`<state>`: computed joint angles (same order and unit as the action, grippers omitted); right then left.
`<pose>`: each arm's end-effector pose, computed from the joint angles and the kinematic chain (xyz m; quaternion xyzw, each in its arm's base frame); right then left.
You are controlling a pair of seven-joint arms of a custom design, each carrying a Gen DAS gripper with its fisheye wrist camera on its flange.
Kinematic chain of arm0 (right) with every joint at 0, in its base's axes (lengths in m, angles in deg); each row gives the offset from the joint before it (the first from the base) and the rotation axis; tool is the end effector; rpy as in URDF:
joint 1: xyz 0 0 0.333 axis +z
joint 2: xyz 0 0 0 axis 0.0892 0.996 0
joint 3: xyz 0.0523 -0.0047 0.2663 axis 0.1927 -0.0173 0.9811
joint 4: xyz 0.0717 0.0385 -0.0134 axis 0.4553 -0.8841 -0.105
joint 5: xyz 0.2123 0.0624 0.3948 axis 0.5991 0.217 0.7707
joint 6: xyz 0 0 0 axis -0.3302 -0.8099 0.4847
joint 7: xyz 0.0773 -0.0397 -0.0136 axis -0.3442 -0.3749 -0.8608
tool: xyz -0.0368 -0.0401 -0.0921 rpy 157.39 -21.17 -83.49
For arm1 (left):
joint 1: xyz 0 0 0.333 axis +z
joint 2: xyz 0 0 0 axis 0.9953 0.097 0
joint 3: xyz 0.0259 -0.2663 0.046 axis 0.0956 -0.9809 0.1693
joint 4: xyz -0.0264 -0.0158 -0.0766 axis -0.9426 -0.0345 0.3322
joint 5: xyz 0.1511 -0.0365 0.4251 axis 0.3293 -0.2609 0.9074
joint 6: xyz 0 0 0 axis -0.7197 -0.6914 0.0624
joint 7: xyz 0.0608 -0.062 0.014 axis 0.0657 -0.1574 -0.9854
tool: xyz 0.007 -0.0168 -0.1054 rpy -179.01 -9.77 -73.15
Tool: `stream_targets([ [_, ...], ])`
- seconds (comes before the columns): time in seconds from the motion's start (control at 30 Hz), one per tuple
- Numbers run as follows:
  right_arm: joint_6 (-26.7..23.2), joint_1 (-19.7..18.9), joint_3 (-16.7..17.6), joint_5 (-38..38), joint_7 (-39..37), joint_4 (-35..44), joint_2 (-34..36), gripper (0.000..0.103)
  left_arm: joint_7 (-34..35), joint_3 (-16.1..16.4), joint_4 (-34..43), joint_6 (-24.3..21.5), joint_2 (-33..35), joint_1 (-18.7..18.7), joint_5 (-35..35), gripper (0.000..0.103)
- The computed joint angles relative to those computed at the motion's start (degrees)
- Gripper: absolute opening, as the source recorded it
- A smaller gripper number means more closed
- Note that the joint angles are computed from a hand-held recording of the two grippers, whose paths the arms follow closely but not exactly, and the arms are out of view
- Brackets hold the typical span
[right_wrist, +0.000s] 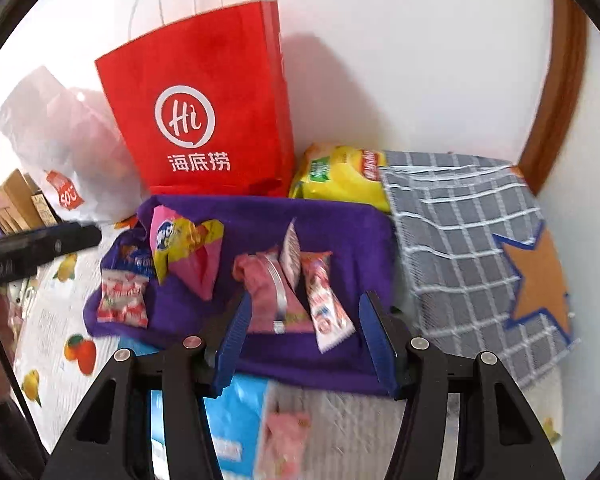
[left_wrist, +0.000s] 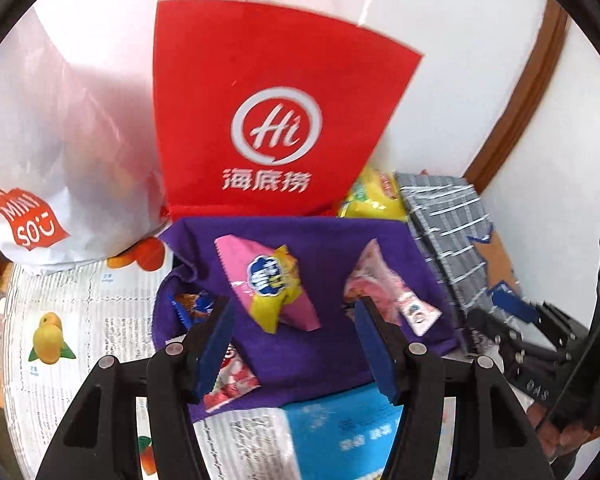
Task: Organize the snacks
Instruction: 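Grasp the pink square pastry pack with the right tool while the left tool grasps the red snack packet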
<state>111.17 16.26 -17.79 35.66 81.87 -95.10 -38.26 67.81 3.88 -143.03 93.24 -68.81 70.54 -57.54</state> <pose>0.4799 0.2406 0.5824 -0.5489 0.7594 -0.2631 0.2298 0.6250 -0.3427 0.6324 -0.4790 0.8085 -0.3379 0.0516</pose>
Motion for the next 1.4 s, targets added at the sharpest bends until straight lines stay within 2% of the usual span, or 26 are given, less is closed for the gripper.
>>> stream_targets([
  [0.27,-3.32,1.95,2.36,2.98,3.13,-7.16,-9.89,0.057,5.6,-0.01,-7.6,5.62,-7.78,-0.14,-5.78,0.059],
  [0.4,-4.21,3.54,3.37,5.11,2.58,-9.8,-12.31,0.057,5.94,0.88,-10.85,5.06,-11.12,-0.81,-5.8,0.059],
  [0.5,-3.07,4.58,3.82,6.49,2.5,-11.82,-13.41,0.057,5.66,1.77,-14.68,5.73,-14.24,-1.19,-4.88,0.059],
  [0.63,-2.61,4.72,4.7,7.01,3.38,-13.25,-13.09,0.056,6.16,3.24,-19.37,5.58,-17.72,-1.5,-6.14,0.059],
  [0.77,-2.69,5.25,4.68,6.72,2.7,-14.26,-11.96,0.042,6.95,4.58,-24.63,5.38,-21.4,-1.82,-6.14,0.059],
  [0.83,-1.94,5.66,4.3,6.88,2.22,-15.14,-11.95,0.039,7.38,5.06,-26.58,5.4,-22.51,-2.06,-6.02,0.059],
  [0.93,-0.2,6.04,3.72,7.3,1.33,-16.02,-11.64,0.039,7.45,5.73,-28.23,5.07,-23.32,-2.39,-6.56,0.059],
  [1.1,-0.65,6.02,4.54,6.16,0.1,-15.66,-10.19,0.039,8.13,6.43,-30.11,4.51,-24.04,-2.71,-8.08,0.059],
  [1.27,-0.48,6.2,3.89,5.91,-1.02,-15.56,-8.29,0.038,8.34,6.6,-30.94,3.98,-24.16,-2.82,-8.55,0.059],
  [1.4,1.06,6.14,3.41,4.88,-1.94,-15.81,-7.01,0.032,8.29,6.72,-31.76,3.92,-24.43,-2.8,-8.82,0.059],
])
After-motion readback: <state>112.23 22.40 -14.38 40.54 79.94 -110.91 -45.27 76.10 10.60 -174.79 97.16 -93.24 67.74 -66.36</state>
